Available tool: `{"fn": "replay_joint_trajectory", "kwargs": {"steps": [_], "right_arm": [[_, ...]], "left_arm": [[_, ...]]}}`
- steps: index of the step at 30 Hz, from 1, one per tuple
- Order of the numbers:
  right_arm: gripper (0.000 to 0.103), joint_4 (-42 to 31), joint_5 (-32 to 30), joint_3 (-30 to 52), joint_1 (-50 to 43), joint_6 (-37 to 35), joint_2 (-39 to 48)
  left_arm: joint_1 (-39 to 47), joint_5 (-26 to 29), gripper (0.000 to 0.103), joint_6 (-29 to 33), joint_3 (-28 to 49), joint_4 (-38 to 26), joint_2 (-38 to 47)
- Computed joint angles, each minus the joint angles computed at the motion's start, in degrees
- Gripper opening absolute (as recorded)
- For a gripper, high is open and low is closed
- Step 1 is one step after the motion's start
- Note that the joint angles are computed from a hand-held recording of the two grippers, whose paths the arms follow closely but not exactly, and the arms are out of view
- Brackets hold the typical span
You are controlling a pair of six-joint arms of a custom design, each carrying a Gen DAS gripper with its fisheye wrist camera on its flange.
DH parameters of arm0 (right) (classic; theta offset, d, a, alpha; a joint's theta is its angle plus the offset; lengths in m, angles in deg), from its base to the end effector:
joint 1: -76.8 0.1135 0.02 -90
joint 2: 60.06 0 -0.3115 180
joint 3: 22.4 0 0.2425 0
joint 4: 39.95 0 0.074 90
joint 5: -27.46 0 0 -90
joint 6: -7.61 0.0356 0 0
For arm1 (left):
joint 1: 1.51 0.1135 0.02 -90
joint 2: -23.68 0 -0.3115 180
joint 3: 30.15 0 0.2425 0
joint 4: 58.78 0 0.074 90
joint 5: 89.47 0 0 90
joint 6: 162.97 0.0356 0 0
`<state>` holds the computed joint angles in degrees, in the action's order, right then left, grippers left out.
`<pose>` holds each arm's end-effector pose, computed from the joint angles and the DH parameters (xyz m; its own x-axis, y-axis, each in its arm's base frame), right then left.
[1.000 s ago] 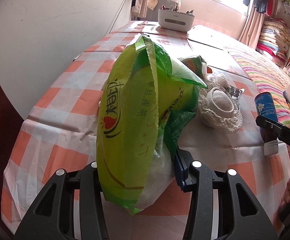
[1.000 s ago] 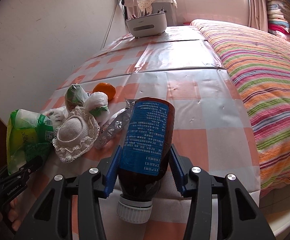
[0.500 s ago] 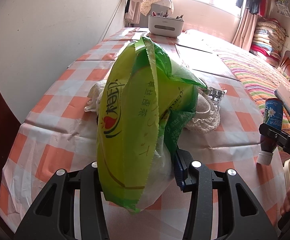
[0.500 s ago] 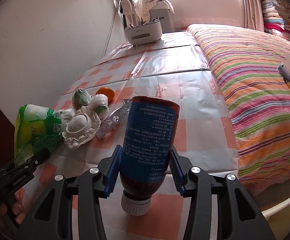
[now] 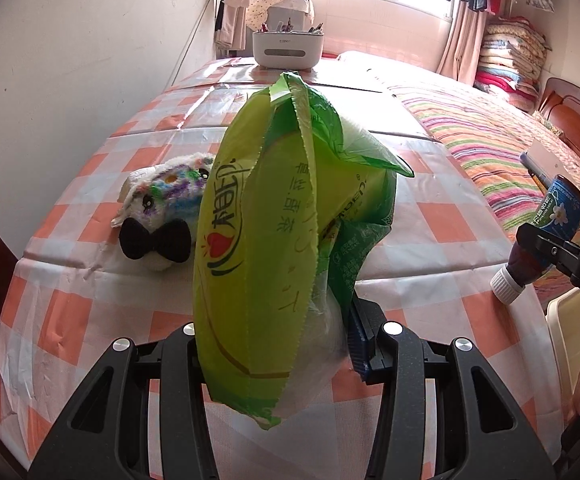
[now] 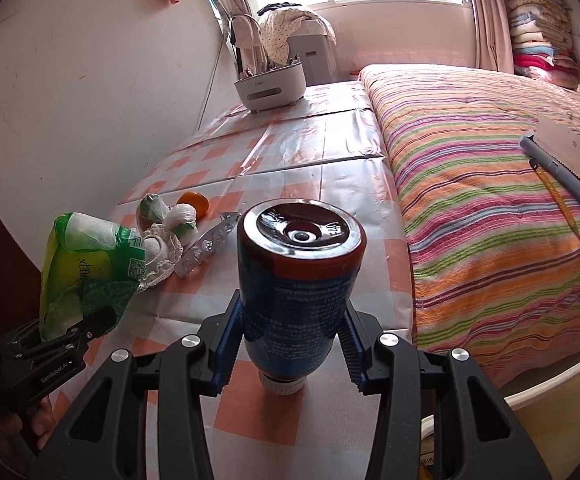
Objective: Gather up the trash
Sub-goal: 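Carry the green bag and dark bottle over the cream bin with both tools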
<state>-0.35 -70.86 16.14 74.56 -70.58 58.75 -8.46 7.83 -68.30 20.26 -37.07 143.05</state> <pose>0.2939 -0.0063 0.0762 -0.6519 0.2282 -0.7231 0.0638 0.9668 0.2475 0.3310 -0.0449 0.0784 -0.7098 0.1679 -0.6841 0.2643 0.9637 -0.0377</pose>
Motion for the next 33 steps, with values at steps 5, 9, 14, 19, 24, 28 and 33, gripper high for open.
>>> {"fn": "replay_joint_trajectory", "kwargs": {"steps": [5, 9, 14, 19, 24, 28, 33], "right_arm": [[0.042, 2.4, -1.7, -2.4, -2.4, -0.6, -0.4], [0.042, 4.5, -2.7, -4.5, -3.9, -1.2, -1.1], [0.042, 7.2, -3.5, -7.6, -5.9, -2.2, -2.6], [0.042, 10.1, -4.6, -10.5, -8.5, -2.8, -3.0], [0.042, 12.7, -6.0, -12.8, -11.3, -3.5, -3.2], [0.042, 14.8, -7.0, -14.9, -13.7, -4.3, -3.6], [0.042, 17.5, -8.9, -17.3, -17.1, -5.2, -3.5]], "left_arm": [[-2.9, -1.3, 0.043, -0.5, -0.5, 0.4, 0.2], [-4.9, -2.1, 0.043, -0.9, -0.9, 1.0, 0.2], [-7.4, -3.1, 0.043, -1.1, -1.3, 1.4, 0.0], [-10.3, -4.3, 0.043, -1.6, -1.7, 1.8, -0.1], [-13.1, -5.3, 0.043, -2.0, -2.8, 2.6, -0.5], [-15.7, -6.4, 0.043, -2.5, -3.3, 3.0, -0.7], [-18.8, -7.7, 0.043, -3.0, -3.8, 3.4, -0.9]]}}
